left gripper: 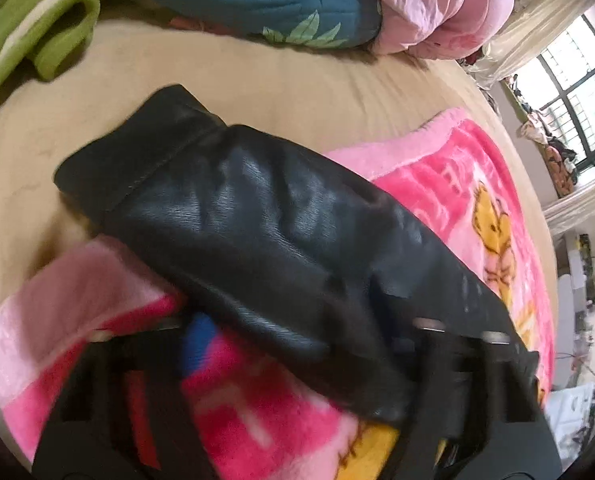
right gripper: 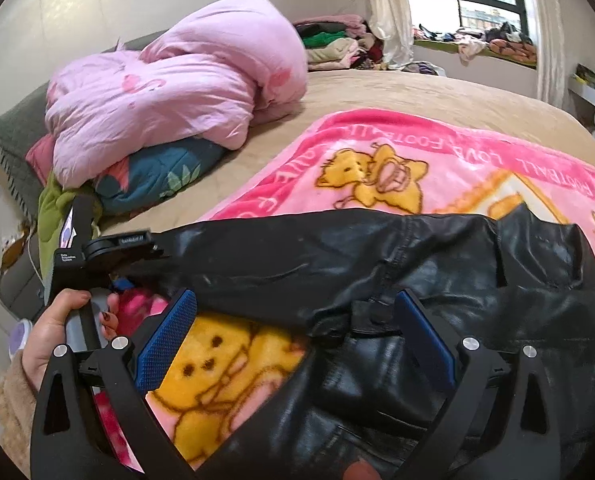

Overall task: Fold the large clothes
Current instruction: 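Grasp the sleeve cuff with the left gripper and lift it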

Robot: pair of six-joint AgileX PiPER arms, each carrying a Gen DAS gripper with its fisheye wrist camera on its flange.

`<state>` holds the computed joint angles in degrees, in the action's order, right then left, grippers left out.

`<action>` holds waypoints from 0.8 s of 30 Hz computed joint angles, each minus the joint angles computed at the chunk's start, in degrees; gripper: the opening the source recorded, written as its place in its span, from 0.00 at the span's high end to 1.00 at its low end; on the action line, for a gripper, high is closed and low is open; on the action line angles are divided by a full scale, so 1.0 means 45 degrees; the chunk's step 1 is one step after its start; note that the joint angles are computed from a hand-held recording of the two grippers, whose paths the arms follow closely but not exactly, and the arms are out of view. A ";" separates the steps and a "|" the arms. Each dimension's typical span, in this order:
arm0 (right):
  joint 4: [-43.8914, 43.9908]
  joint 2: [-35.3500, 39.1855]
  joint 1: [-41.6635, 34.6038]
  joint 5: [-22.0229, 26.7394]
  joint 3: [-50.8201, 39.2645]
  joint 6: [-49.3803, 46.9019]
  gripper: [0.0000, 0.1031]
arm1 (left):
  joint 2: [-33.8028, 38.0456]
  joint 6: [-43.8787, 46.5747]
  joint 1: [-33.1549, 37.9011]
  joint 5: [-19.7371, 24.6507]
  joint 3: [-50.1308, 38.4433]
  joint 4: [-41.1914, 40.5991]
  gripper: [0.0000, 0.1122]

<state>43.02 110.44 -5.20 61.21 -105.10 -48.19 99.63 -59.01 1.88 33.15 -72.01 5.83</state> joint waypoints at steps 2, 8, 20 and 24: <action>0.0034 -0.0069 -0.0222 -0.0002 0.0092 -0.0090 0.04 | -0.0017 0.0373 0.0214 -0.0524 0.0146 -0.0494 0.82; 0.0559 -0.0481 -0.1162 -0.0064 0.0970 -0.0724 0.05 | -0.1224 -0.0919 -0.0386 -0.1685 0.0473 0.1653 0.97; 0.1036 -0.0734 -0.3448 -0.0035 0.1155 -0.1412 0.05 | -0.2773 -0.7269 -0.3634 -0.1954 -0.0326 0.9147 0.99; 0.1053 -0.0400 -0.4251 0.0197 0.0517 -0.1315 0.04 | -0.2517 -0.8025 -0.5048 -0.1240 -0.1229 1.1079 0.99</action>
